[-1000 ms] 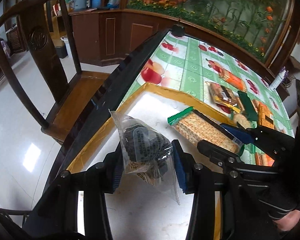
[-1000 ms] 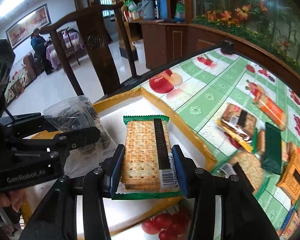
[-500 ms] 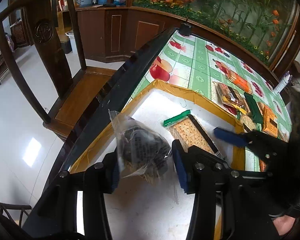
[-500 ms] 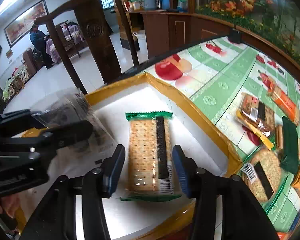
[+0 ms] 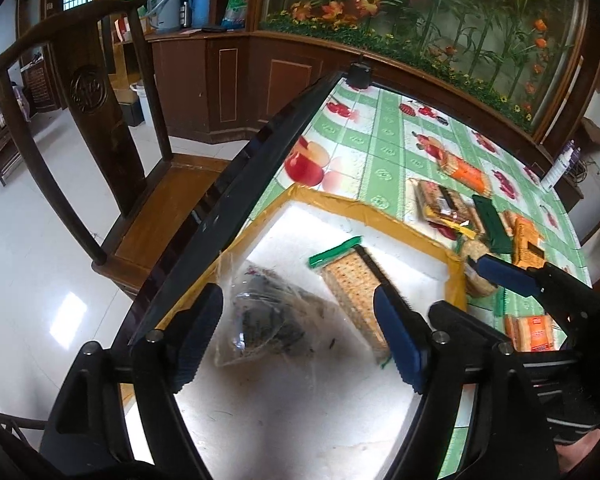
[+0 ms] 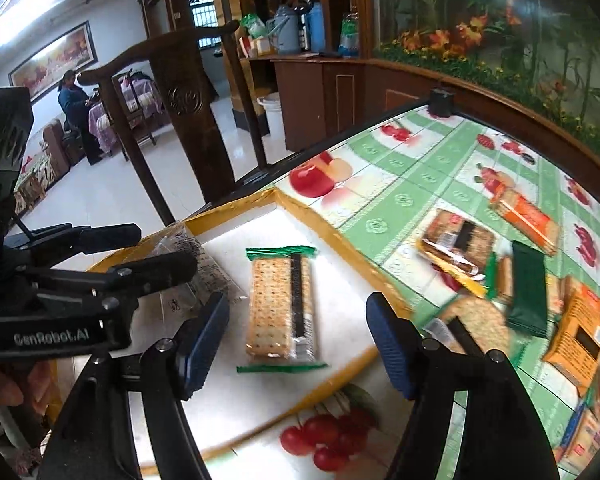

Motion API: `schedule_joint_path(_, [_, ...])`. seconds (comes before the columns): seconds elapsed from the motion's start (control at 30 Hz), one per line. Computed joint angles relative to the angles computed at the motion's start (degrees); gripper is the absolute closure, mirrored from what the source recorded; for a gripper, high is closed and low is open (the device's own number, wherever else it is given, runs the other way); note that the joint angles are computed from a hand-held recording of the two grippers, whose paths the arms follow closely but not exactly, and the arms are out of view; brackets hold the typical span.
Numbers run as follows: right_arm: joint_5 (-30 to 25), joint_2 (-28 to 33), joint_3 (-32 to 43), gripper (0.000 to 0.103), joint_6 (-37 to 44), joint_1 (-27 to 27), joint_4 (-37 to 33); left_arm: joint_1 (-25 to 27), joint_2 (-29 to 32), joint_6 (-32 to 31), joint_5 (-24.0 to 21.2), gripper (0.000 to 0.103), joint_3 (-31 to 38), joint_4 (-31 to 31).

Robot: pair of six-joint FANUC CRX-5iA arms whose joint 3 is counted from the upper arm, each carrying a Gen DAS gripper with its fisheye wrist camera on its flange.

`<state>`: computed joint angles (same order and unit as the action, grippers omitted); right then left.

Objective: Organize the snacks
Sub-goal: 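Withdraw both tools from the box back over the snack pile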

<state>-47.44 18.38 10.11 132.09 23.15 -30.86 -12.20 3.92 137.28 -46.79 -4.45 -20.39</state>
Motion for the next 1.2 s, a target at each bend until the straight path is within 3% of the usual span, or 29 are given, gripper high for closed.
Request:
schedule_joint_path(0.3, [0.97,-1.40,-0.89,0.031,-1.72,-4.91,0.00,-2.87,1.54,-2.11,0.92,0.021,3.13,0.84])
schedule_joint_path(0.87, [1.68,-1.88,-2.42,0.030,-5.36,-14.19,1.05,-7.96,11.54,-8.20,-0.62,0.020,14.48,6.01])
schedule_joint_path(1.0, [1.20,-0.64,-1.24,0.030,-6.15,-15.19,1.17,-9.14,14.93,-7.51,-3.40,0.020,19.03,4.78])
schedule_joint_path(1.2, [2.12,2.55,0.94,0.030,-9.79,-12.55,7.26,-9.10,18.01,-8.01,-3.97,0.020,21.45,7.18])
